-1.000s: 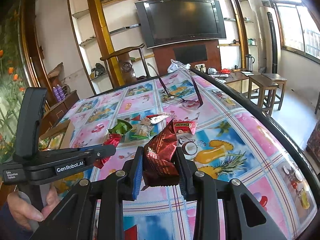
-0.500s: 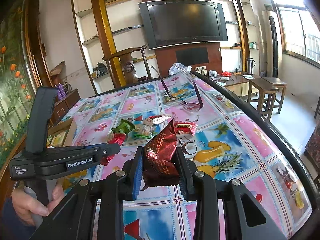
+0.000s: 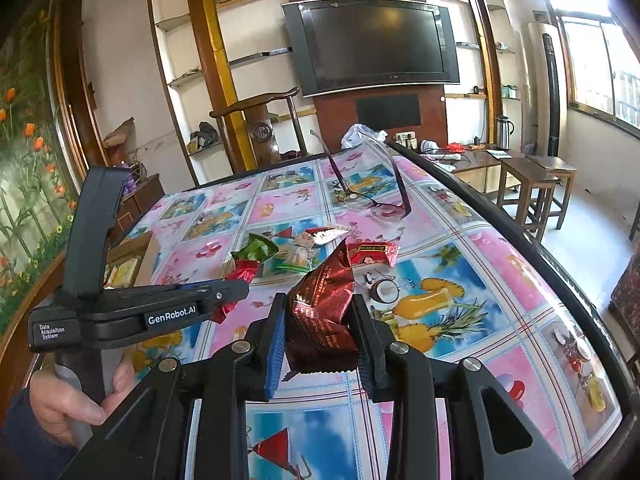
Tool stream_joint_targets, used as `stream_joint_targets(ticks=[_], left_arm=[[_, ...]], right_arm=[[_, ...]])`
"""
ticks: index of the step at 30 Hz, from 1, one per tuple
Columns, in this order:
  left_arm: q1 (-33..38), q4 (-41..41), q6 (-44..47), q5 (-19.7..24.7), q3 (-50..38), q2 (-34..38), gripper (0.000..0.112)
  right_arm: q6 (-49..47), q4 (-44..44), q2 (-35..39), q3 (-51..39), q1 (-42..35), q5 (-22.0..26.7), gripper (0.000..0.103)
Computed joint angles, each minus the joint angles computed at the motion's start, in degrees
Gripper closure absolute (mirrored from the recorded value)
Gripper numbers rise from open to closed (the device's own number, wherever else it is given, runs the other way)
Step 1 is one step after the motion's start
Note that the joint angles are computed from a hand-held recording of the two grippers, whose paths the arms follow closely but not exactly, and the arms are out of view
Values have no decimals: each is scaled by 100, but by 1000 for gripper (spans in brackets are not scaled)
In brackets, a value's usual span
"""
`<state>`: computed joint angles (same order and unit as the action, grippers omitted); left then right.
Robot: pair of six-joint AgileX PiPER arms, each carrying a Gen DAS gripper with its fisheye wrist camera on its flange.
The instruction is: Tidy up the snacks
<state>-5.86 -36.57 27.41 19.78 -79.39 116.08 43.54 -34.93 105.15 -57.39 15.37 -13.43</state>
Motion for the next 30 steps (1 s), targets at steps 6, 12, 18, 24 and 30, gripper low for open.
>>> stream_joint_targets(ticks=[6, 12, 18, 24, 30], left_arm=[[18, -168, 170, -52, 86, -77, 93], [85, -458, 420, -85, 182, -162, 93], [180, -816, 762, -112, 315, -287, 93], [275, -1191, 1145, -129, 467, -422, 93], [360, -1514, 1475, -134, 600, -528, 93]], right_arm=[[39, 4, -57, 42, 13, 1, 70], [-342, 357, -126, 84, 115, 43, 70], [-496, 557, -147, 129, 198, 36, 70], [-769, 818, -160, 129, 302, 76, 70], [-831, 892, -143, 82, 366, 137, 70]])
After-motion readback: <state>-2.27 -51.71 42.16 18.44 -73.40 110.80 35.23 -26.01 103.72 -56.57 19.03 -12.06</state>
